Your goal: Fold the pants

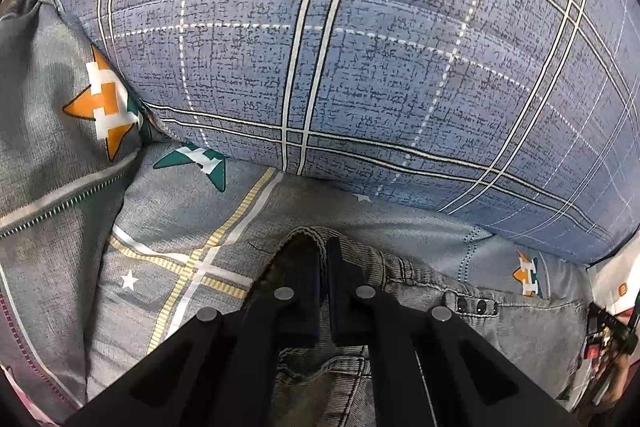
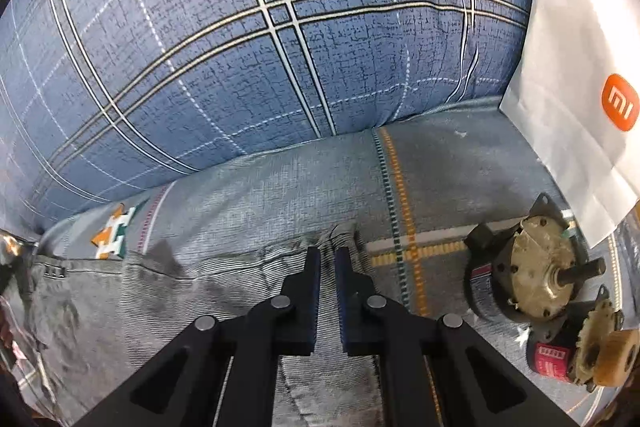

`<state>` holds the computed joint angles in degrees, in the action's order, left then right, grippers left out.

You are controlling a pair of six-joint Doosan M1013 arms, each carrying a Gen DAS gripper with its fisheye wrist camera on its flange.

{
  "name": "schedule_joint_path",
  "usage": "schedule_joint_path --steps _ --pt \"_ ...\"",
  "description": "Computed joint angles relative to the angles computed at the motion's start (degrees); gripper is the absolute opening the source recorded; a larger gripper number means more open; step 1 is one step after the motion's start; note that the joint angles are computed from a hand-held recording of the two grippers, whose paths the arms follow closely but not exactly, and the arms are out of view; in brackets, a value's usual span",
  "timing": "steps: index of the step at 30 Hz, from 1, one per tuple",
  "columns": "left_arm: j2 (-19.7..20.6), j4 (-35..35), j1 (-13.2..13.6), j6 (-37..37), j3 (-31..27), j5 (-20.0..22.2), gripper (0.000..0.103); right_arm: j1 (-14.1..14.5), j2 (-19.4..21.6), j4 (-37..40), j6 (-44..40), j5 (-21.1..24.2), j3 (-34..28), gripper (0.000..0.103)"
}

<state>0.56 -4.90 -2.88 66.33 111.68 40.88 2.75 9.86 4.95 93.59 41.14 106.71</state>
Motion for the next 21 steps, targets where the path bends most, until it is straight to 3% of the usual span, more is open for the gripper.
schedule_joint_path --steps 2,3,4,6,8,9,11,13,14,16,21 --pt "0.4 -0.7 0.2 0.3 0.1 -0.2 0.003 0.2 -0.2 -1.5 1.6 -1.6 0.2 0.041" --pt "0.5 -1.5 0.6 1.1 0.3 -0.6 0.003 0.1 0.0 -1.6 2.2 -1.7 0.0 0.078" --pt "0.8 -1.3 0.4 0.8 0.4 -0.9 0.003 0.4 0.1 -3.2 4.3 -1.8 -0.3 0.091" --pt "1.2 -1.3 0.1 0.4 0.6 -1.3 0.003 0.9 0.2 -5.9 6.0 -3.1 -0.3 0.091" --pt "1.6 -1.7 0.2 0.4 0.8 -1.6 0.003 0.8 1.2 -4.9 4.7 -1.7 -1.0 0.087" --pt "1.7 -1.8 0.3 0.5 0.8 -1.6 0.003 0.8 1.8 -4.6 4.1 -0.3 -1.5 0.076" --pt "1.8 -2.2 0.4 0.7 0.9 -1.7 0.003 0.9 2.9 -4.8 4.0 1.5 -2.1 0.063" --pt "1.8 -2.8 0.7 1.1 1.0 -1.6 0.003 0.7 3.5 -2.9 2.4 2.5 -2.4 0.03" --pt "1.7 -3.0 0.8 1.3 0.9 -1.5 0.003 0.7 3.9 -2.4 2.0 3.5 -2.7 0.03" --pt "1.5 -2.9 0.8 1.2 0.8 -1.3 0.003 0.9 4.0 -2.9 1.6 4.4 -3.1 0.016" --pt "0.0 -1.1 0.2 -0.5 0.9 -1.7 0.003 0.0 2.2 0.5 -0.9 3.9 -2.6 0.015"
